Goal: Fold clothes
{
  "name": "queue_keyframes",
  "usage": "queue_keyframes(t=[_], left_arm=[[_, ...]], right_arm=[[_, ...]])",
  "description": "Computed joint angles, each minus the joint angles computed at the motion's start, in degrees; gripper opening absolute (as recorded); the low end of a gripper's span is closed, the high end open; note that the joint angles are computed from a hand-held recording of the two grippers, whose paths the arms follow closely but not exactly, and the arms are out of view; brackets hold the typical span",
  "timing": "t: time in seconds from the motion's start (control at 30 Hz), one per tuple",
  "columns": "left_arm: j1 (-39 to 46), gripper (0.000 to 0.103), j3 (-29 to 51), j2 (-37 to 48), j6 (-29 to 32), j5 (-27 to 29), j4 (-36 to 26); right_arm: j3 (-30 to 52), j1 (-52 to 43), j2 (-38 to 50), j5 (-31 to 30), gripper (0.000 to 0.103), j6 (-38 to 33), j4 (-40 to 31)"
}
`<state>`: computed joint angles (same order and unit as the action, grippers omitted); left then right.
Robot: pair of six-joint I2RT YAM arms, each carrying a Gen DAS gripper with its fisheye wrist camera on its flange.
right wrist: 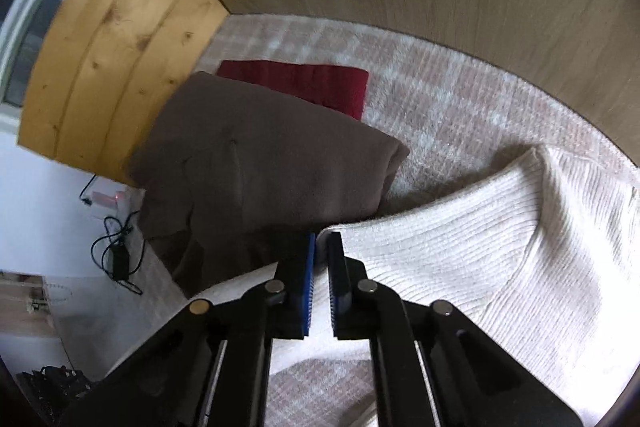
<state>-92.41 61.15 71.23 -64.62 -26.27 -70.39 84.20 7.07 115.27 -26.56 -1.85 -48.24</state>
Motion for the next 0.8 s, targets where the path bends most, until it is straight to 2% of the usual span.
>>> queue_keyframes(t=[0.17,0.3,0.37,0.4,0.43,0.47,0.5,0.53,0.57,0.7,0.8], left_arm=[[-6.46,0.006,11.57,9.71,-2.06,-2.62,-1.97],[-10.32,0.007,26.42,23.82,0.28,-3.51,-5.81],[-11.41,0.010,29.95,28.75,1.95,-1.95,-2.24],[-12.11,0.020,30.68,30.85,2.21,-0.30,-0.76],[-12.75,0.026,31.54,33.02,2.52,1.35,0.66],[-13.34,0.026,32.56,35.25,2.87,3.01,2.03],[-13.90,0.026,33.74,37.54,3.26,4.68,3.32],[-14.41,0.026,35.08,39.89,3.68,6.35,4.52],[-14.89,0.026,35.74,41.43,3.32,7.59,5.58],[-16.46,0.027,29.66,39.07,-6.88,7.68,8.01],[-14.68,0.027,23.53,37.23,-11.39,7.04,13.55]], right_arm=[[-5.86,-5.80,-8.49,-4.01,0.006,-4.77,-0.99],[-9.95,-13.90,-13.82,-7.14,0.006,-10.62,-3.60],[-13.86,-20.58,-16.31,-7.08,0.007,-16.85,-5.51],[-15.67,-23.09,-17.04,-5.29,0.018,-19.69,-5.71],[-17.08,-25.60,-16.72,-2.82,0.029,-22.11,-6.39],[-18.29,-28.09,-15.91,0.03,0.039,-24.21,-6.95],[-19.40,-30.59,-14.94,3.02,0.039,-26.14,-7.13],[-20.18,-33.99,-14.24,2.32,0.039,-29.01,-8.07],[-21.08,-36.49,-14.57,1.43,0.039,-31.39,-8.51],[-25.50,-40.41,-17.78,0.84,0.040,-38.92,-9.81],[-29.30,-38.92,-19.84,0.26,0.039,-40.08,-8.34]])
